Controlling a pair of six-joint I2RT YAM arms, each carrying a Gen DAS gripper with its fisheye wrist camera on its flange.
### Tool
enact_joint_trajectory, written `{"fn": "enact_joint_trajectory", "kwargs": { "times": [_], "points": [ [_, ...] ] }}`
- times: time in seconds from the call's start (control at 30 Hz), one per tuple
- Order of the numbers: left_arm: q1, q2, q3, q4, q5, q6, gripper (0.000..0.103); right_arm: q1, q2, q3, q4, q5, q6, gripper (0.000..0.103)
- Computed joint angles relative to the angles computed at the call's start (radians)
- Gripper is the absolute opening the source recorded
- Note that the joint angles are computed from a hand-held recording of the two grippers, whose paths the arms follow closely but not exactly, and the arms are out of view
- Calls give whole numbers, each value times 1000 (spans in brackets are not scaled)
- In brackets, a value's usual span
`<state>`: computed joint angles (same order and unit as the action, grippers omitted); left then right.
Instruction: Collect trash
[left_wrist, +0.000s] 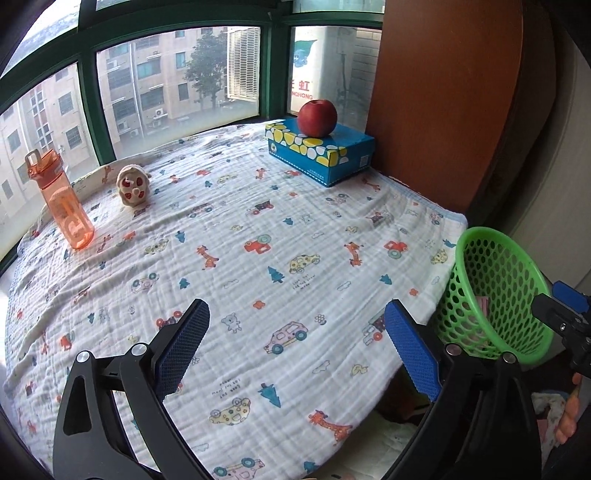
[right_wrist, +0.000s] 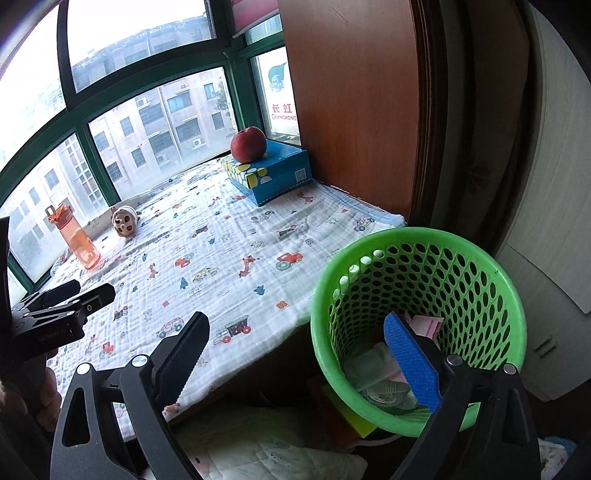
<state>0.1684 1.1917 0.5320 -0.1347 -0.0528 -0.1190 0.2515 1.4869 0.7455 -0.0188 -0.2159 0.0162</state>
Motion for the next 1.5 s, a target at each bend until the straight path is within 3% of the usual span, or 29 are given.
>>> {"fn": "enact_joint_trajectory", "kwargs": {
  "times": [0.4, 0.77, 1.5],
  "points": [
    [102, -90, -33, -22, -11, 6, 96, 67, 22, 9, 31, 1, 29, 93],
    [134, -136, -61, -17, -77, 12, 97, 112, 45, 30, 41, -4, 37, 93],
    [192, -285, -92, -70, -102, 15, 97, 187, -22, -6, 97, 11, 46, 93]
  ]
}}
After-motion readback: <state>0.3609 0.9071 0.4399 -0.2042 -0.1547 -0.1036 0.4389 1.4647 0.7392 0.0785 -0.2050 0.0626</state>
